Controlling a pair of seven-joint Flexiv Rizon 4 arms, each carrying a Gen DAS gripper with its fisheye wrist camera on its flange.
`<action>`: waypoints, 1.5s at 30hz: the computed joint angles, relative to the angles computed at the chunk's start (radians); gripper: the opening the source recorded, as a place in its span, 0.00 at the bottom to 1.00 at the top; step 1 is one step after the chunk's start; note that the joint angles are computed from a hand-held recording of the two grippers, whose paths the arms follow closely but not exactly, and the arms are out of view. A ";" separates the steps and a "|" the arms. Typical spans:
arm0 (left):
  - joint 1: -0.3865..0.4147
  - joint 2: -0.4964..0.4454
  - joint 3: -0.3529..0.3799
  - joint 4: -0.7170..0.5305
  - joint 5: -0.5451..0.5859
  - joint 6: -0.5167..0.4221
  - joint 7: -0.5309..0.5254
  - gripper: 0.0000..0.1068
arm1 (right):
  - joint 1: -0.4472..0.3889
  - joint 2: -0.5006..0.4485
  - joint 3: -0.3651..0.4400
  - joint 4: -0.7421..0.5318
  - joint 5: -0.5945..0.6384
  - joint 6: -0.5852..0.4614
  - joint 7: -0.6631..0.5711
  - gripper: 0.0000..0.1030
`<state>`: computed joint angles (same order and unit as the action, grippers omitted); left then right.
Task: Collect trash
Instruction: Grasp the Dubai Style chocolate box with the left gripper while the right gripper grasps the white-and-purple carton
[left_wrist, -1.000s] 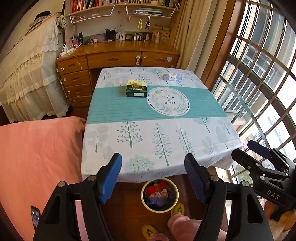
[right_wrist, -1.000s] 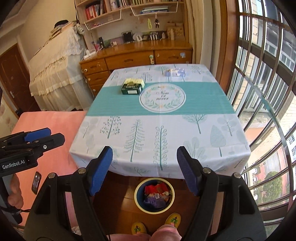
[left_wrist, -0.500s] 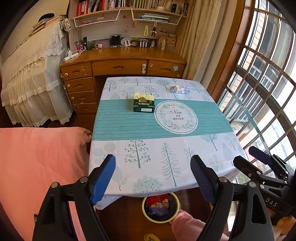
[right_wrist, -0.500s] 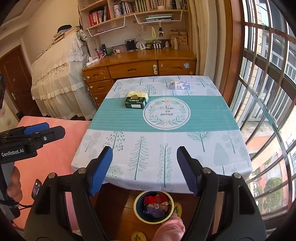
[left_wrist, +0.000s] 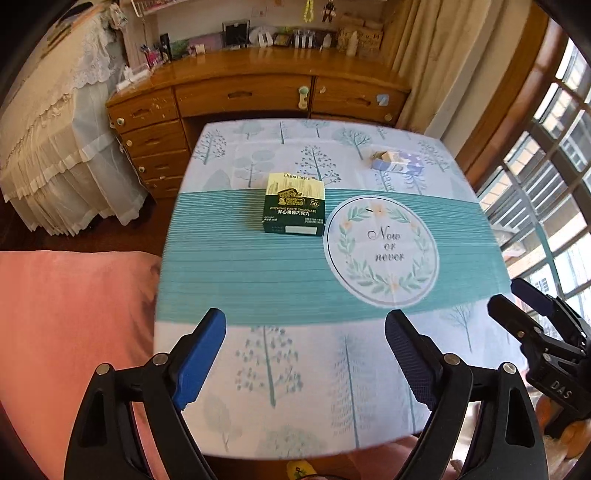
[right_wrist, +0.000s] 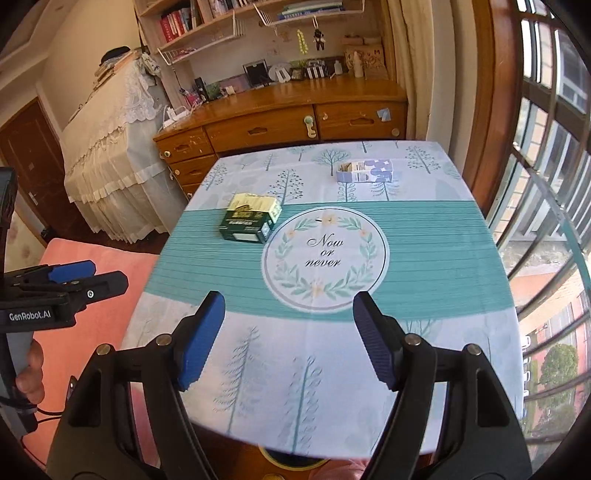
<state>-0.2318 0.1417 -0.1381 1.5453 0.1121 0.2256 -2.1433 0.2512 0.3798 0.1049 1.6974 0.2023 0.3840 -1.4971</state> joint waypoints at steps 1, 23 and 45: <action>0.011 -0.047 0.002 -0.024 -0.014 0.004 0.015 0.84 | 0.007 -0.039 -0.021 -0.017 0.011 0.006 -0.022 0.67; 0.013 -0.652 0.134 -0.464 -0.054 -0.164 0.166 0.93 | -0.167 -0.631 0.010 -0.407 0.166 -0.016 -0.266 0.67; -0.009 -0.762 0.173 -0.660 -0.003 -0.240 0.067 0.90 | -0.171 -0.883 0.056 -0.713 0.027 0.041 -0.548 0.67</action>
<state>-0.2406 -0.6198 0.0348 0.8852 0.1089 -0.0147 -2.0767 0.0801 -0.5030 0.1610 0.9843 0.2291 0.4249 -2.0451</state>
